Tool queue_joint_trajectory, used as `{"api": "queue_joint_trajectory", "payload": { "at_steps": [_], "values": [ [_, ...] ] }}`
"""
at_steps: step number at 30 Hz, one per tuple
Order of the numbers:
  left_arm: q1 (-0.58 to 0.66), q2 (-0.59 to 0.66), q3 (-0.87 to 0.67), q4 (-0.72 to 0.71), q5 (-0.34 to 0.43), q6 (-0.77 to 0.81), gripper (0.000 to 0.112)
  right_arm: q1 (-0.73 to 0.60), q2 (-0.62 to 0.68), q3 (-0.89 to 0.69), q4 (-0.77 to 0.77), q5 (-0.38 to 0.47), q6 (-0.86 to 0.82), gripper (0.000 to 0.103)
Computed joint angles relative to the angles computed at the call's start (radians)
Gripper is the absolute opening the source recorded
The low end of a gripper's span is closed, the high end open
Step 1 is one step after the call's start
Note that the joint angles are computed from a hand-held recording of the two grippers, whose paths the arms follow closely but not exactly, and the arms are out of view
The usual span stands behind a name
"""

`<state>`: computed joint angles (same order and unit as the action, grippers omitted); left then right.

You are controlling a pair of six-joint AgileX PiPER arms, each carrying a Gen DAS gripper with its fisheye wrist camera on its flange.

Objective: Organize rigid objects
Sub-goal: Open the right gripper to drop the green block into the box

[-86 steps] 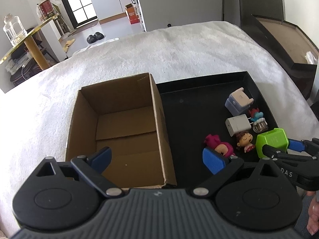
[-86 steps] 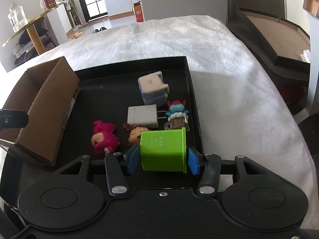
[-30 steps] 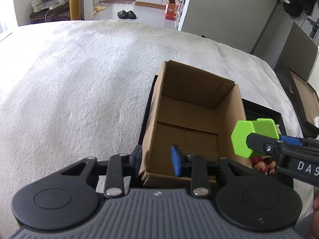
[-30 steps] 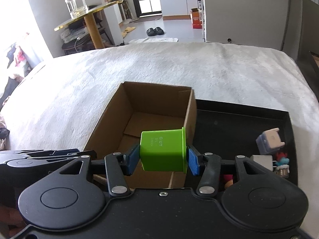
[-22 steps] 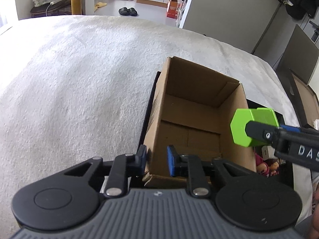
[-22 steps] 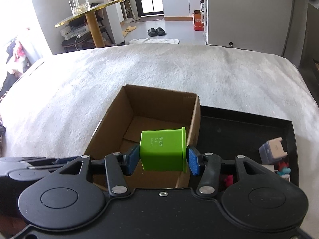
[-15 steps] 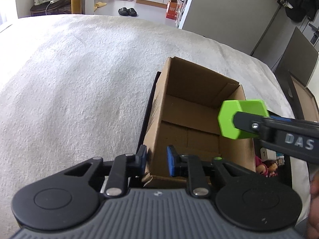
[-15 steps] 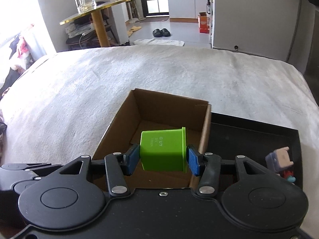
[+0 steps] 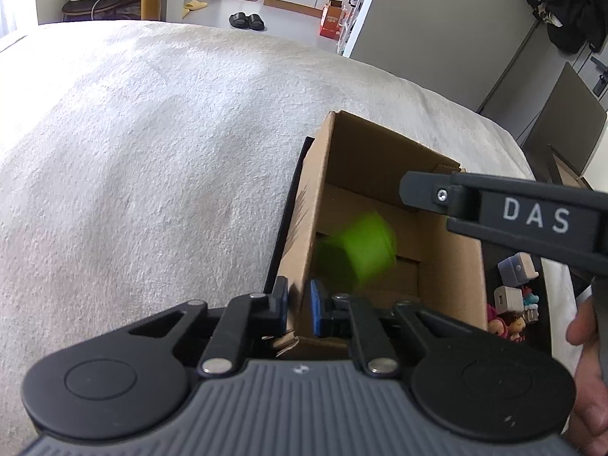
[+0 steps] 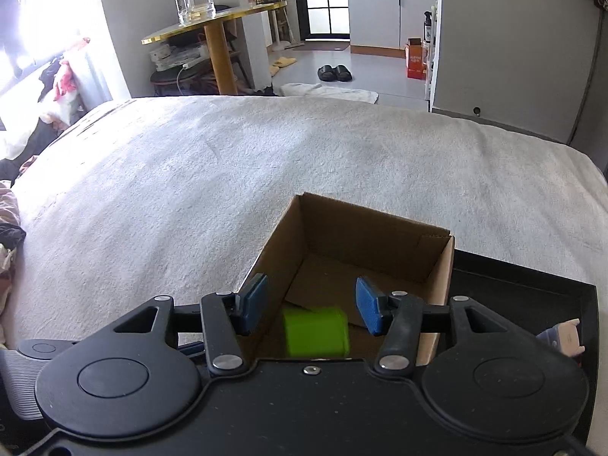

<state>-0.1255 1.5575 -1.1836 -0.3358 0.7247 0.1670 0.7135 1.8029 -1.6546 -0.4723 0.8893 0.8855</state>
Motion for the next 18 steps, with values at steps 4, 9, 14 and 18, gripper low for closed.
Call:
{"api": "queue_joint_trajectory", "payload": {
  "at_steps": [4,9,14,18],
  "values": [
    [0.001,0.002,-0.003,-0.002,0.004,-0.002,0.011,-0.004,-0.019,0.025,0.011,0.003,0.016,0.052],
    [-0.006,0.0,-0.005,0.009,0.005,-0.008,0.011,0.003,-0.057,0.082,0.007,-0.001,0.043,0.054],
    [-0.016,-0.005,-0.011,0.034,0.008,-0.028,0.011,0.018,-0.11,0.145,-0.027,-0.001,0.088,0.063],
    [-0.04,-0.018,-0.016,0.081,0.012,-0.065,0.012,0.019,-0.165,0.213,-0.037,-0.012,0.116,0.072]
  ]
}}
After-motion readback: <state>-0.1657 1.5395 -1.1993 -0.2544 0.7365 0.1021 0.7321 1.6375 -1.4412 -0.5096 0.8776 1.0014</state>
